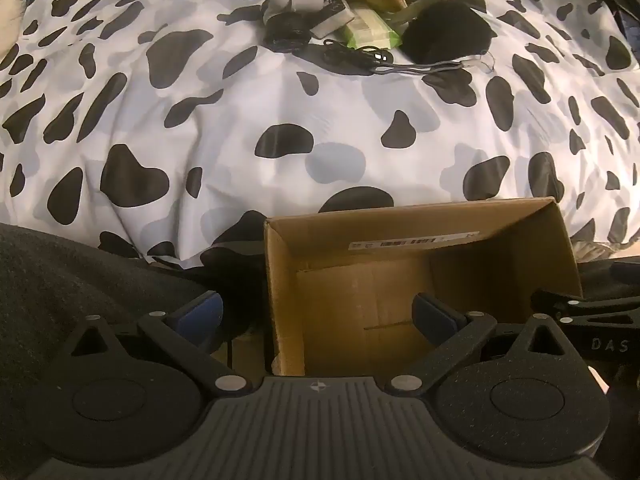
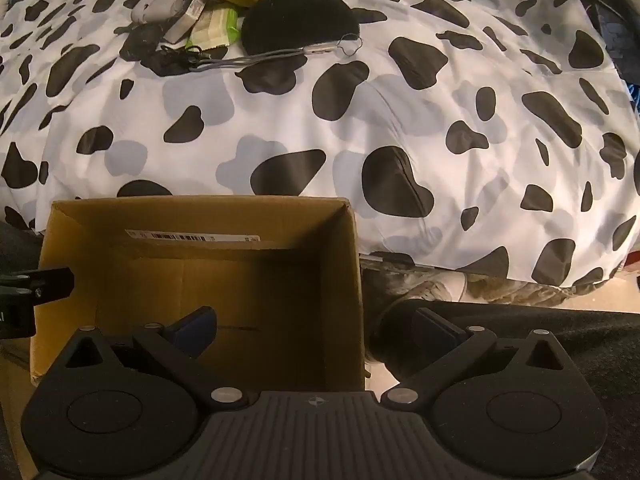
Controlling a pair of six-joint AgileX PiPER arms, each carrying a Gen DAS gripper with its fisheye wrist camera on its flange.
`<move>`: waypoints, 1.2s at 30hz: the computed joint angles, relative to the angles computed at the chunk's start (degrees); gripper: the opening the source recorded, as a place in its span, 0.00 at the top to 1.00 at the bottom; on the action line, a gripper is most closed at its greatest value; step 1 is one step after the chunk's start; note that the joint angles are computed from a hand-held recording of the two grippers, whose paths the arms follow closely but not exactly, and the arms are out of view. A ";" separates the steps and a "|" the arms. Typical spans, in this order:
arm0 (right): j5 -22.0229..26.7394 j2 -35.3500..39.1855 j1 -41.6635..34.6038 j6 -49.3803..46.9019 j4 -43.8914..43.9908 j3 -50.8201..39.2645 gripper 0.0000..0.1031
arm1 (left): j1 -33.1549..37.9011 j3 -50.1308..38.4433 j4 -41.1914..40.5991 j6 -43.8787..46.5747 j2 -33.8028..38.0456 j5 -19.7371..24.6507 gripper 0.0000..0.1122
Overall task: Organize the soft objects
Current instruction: 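Move both tools from the cardboard box toward the item pile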
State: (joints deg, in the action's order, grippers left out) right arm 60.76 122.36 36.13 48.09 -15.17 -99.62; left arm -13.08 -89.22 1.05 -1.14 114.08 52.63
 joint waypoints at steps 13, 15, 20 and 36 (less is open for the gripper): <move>-0.23 1.05 0.18 -0.23 -0.42 -0.68 0.00 | 0.96 -0.21 -2.91 1.74 0.28 0.29 0.08; -0.46 0.83 0.11 -0.32 -0.46 -0.36 0.00 | 1.19 0.25 -3.74 2.68 -0.14 -0.25 0.08; -0.28 0.75 0.34 0.10 -1.26 -0.50 0.00 | 1.12 0.32 -4.25 2.87 -0.16 -0.81 0.08; 0.74 0.96 2.24 0.23 -4.25 -1.46 0.00 | 1.42 1.90 -6.16 5.26 -1.66 -2.21 0.08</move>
State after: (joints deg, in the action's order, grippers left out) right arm 61.50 123.32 38.37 48.32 -19.43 -101.07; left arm -11.66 -87.31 -5.11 4.12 112.43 50.42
